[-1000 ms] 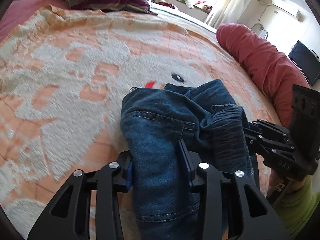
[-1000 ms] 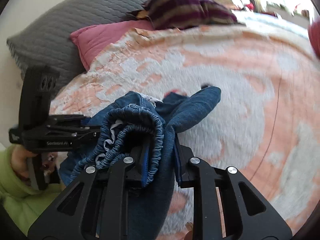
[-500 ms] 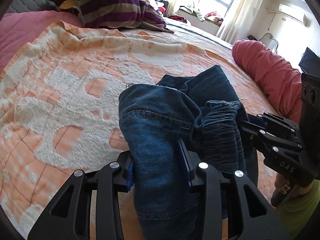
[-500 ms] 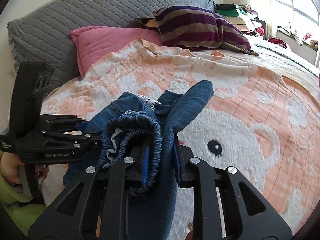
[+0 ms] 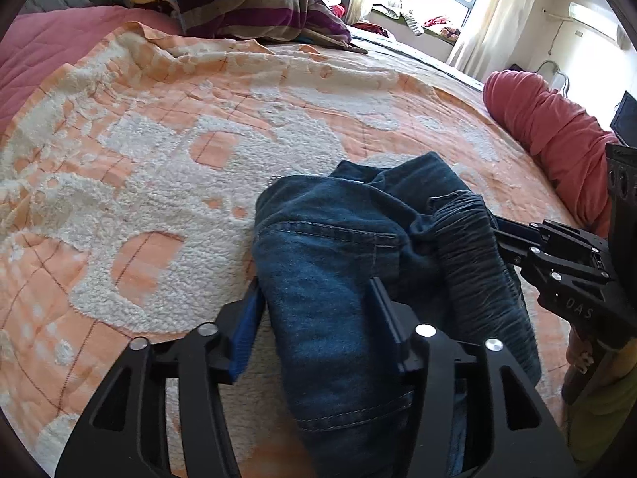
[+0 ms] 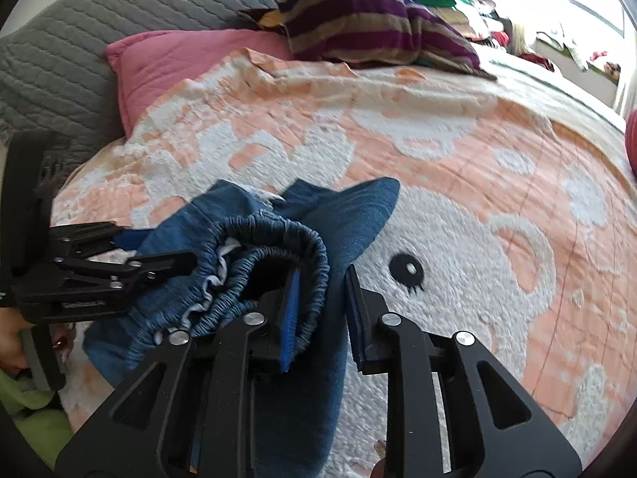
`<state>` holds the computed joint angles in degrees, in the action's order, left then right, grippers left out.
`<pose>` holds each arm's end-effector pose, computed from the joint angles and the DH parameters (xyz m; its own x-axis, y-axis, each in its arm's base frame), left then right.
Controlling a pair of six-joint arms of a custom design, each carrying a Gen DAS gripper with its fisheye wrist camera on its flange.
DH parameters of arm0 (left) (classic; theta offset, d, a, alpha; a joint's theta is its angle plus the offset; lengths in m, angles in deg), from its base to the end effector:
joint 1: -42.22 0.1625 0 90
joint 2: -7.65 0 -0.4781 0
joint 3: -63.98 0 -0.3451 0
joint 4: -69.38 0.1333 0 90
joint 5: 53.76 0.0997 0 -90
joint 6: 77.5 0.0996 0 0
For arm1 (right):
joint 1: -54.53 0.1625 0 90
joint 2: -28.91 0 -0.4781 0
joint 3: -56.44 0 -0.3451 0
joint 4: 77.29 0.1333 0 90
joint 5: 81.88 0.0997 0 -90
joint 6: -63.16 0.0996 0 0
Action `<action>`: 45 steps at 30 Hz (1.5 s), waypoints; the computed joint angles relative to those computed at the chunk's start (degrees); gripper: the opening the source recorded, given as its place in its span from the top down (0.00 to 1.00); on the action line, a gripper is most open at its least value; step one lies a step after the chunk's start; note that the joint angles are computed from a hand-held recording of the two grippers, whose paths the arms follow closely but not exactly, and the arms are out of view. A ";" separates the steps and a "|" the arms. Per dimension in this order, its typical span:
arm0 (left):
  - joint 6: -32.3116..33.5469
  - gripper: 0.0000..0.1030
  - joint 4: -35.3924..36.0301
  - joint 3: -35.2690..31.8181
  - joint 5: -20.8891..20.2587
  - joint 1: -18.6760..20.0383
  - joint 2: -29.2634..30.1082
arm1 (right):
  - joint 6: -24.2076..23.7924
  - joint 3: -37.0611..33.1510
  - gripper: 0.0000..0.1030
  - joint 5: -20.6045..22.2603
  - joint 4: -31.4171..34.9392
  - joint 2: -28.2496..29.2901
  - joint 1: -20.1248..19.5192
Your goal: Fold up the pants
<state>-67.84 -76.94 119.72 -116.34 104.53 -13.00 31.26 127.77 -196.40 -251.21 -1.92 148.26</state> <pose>-0.2385 -0.8401 0.0864 -0.7786 0.3996 -0.4839 0.5719 0.7692 -0.2849 0.1443 -0.8000 0.1861 -0.7616 -0.1916 0.6191 -0.5297 0.7345 -0.4242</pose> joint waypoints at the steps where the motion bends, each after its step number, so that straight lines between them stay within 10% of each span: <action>1: 0.17 0.45 -0.18 0.10 0.54 -0.01 0.02 | 0.74 -0.20 0.76 -0.73 0.36 0.13 -0.16; 22: 1.04 0.26 -5.11 6.56 3.11 -0.62 -3.01 | 2.72 3.47 0.45 -2.28 -3.79 -1.38 0.06; 45: 0.13 0.04 -18.07 27.55 6.84 -4.71 -14.82 | -2.83 23.07 0.09 -2.56 -29.81 -8.20 4.67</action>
